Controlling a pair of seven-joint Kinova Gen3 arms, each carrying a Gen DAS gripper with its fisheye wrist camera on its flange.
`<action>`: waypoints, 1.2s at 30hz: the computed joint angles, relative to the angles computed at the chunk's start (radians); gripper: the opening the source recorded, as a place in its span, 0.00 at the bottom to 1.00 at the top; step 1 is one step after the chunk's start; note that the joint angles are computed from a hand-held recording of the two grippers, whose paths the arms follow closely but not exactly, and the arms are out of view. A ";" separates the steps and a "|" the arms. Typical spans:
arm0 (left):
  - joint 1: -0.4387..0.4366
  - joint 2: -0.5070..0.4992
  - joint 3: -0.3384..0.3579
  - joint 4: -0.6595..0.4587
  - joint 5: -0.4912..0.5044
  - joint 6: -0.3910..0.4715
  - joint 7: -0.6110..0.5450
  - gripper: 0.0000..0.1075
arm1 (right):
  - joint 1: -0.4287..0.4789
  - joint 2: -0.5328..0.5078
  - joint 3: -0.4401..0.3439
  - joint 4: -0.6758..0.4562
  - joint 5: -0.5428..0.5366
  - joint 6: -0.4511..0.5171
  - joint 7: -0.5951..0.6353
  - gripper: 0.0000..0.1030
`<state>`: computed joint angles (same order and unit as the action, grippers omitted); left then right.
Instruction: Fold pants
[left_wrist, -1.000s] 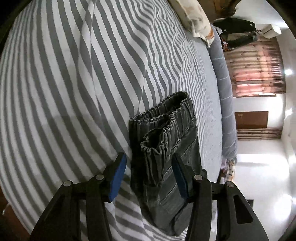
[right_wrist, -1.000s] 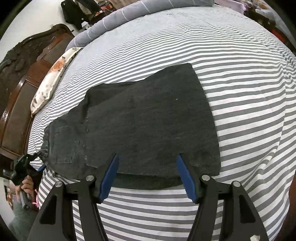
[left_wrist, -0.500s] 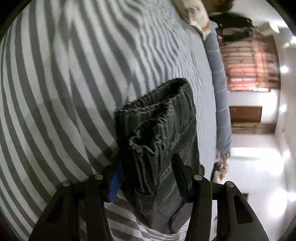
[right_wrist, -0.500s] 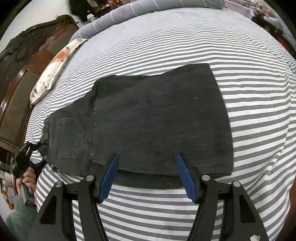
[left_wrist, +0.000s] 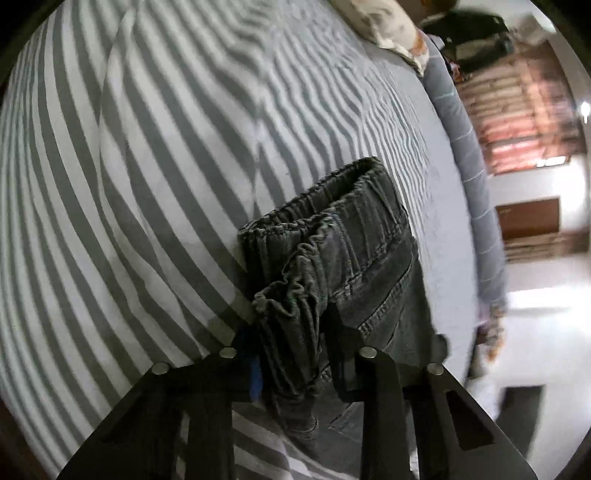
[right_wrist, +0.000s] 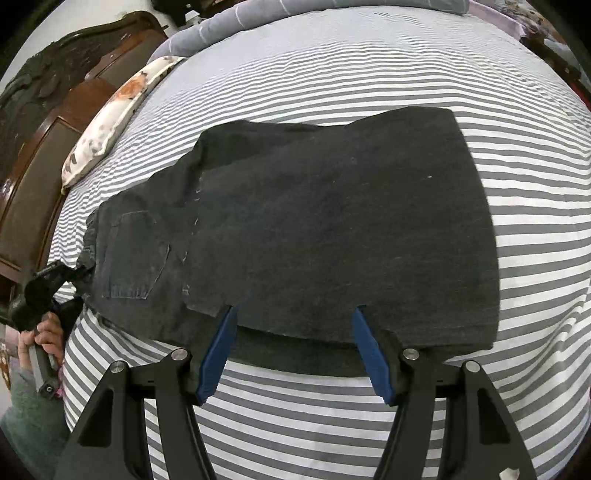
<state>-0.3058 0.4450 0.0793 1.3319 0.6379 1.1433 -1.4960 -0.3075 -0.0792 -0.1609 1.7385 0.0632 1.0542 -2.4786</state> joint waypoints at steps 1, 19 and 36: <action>0.016 -0.010 -0.005 -0.001 -0.023 -0.007 0.006 0.24 | 0.001 0.001 0.003 0.001 -0.004 -0.003 0.006 0.60; 0.292 -0.160 -0.008 -0.110 -0.385 -0.064 0.086 0.21 | 0.069 -0.044 0.053 0.090 -0.124 -0.135 0.105 0.60; 0.595 -0.134 0.090 -0.261 -0.473 -0.031 0.028 0.19 | 0.211 -0.226 0.184 0.231 -0.258 -0.196 0.257 0.60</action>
<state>0.2896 0.3105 0.1696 1.0711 0.1645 1.1120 -1.4682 -0.0965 -0.3054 0.0233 1.9692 -0.1945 0.8578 -2.2217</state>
